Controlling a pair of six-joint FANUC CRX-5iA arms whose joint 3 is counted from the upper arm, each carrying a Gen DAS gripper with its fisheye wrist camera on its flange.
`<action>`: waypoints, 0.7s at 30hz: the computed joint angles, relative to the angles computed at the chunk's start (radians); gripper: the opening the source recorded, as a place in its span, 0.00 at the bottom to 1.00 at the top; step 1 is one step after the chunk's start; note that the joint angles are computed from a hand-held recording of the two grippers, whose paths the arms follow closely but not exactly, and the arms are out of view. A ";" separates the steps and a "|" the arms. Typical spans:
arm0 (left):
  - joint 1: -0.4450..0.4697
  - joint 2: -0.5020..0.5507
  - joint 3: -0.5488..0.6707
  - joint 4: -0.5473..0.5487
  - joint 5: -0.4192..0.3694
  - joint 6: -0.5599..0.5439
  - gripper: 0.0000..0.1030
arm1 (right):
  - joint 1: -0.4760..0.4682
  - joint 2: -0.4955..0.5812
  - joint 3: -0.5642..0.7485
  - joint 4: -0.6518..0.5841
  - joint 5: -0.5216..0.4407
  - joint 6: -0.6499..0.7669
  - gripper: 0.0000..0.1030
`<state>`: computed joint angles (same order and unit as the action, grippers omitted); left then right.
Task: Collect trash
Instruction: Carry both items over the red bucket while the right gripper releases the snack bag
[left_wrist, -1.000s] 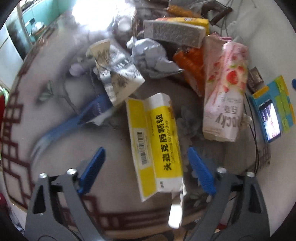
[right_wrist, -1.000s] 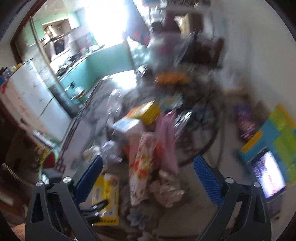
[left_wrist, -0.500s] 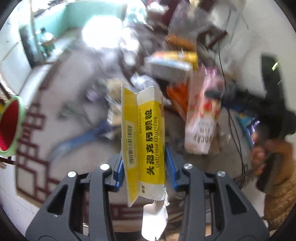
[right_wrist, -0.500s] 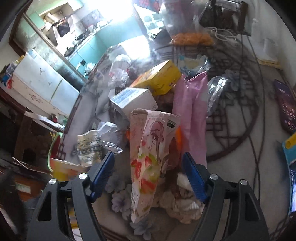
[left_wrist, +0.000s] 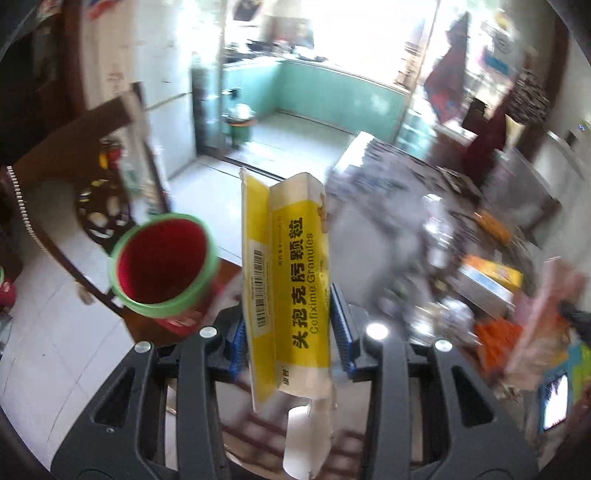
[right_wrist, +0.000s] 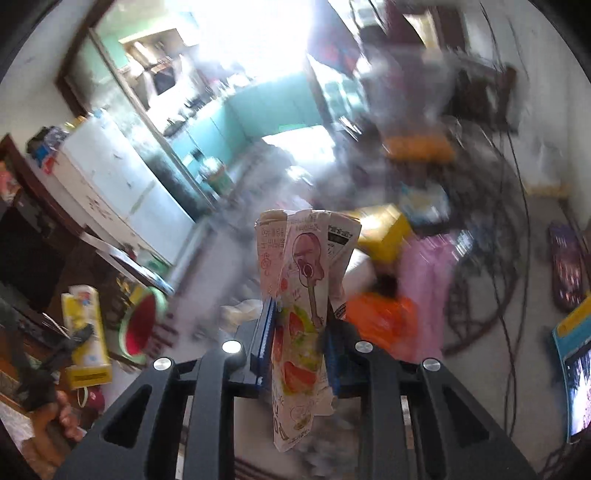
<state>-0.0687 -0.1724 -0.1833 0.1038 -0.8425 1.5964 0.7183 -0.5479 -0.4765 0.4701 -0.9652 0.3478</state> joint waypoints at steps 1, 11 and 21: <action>0.041 0.007 -0.005 0.022 0.011 -0.033 0.37 | 0.027 0.025 0.014 0.041 0.021 -0.031 0.23; 0.334 0.109 0.001 0.152 0.047 -0.255 0.37 | 0.058 0.494 0.395 -0.186 0.265 0.237 0.23; 0.435 0.294 0.090 0.202 0.004 -0.360 0.37 | -0.011 0.996 0.976 -0.690 0.106 0.616 0.23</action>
<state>0.3664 0.1219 -0.0937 0.3060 -0.8381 1.2367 0.7077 0.4480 0.4997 -0.2202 -0.8589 0.9639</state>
